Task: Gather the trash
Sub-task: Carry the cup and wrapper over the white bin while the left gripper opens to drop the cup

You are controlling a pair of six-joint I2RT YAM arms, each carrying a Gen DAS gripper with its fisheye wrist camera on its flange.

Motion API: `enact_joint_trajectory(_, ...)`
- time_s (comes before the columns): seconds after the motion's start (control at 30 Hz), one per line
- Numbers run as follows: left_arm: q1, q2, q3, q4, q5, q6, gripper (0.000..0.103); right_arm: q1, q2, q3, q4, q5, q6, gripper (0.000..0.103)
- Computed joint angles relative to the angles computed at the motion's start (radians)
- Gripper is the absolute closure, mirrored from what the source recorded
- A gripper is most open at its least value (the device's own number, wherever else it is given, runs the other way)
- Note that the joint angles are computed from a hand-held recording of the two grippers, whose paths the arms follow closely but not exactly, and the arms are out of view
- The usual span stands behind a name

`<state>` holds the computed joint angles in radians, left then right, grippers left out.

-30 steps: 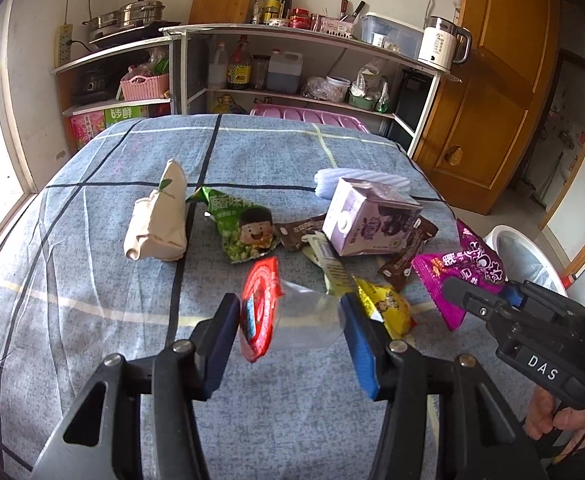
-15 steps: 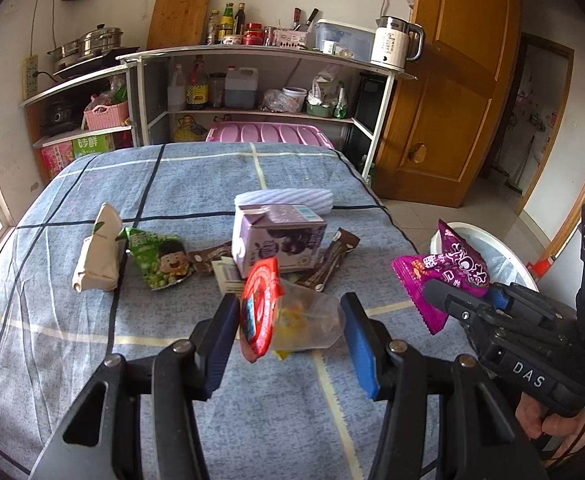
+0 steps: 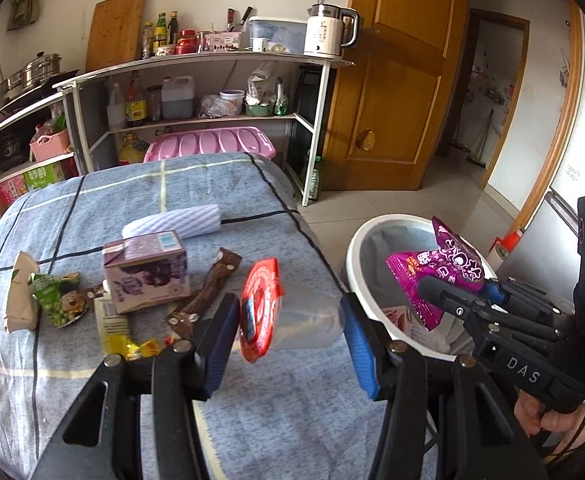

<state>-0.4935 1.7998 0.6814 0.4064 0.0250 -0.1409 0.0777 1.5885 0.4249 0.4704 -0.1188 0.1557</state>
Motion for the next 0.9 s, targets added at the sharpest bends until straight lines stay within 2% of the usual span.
enact_joint_trajectory(0.4,-0.137,0.151,0.214,-0.089,-0.005,-0.024,0.049,-0.237,0.016,-0.022,-0.010,-0.083,-0.091,0.071)
enact_joint_trajectory(0.6,-0.180,0.233,0.296,-0.128,0.000,-0.049,0.049,-0.319,0.091,0.000,-0.009,-0.105,-0.132,0.071)
enact_joint_trajectory(0.9,-0.216,0.317,0.393,-0.175,0.001,-0.063,0.049,-0.373,0.205,0.056,-0.011,-0.086,-0.166,0.071)
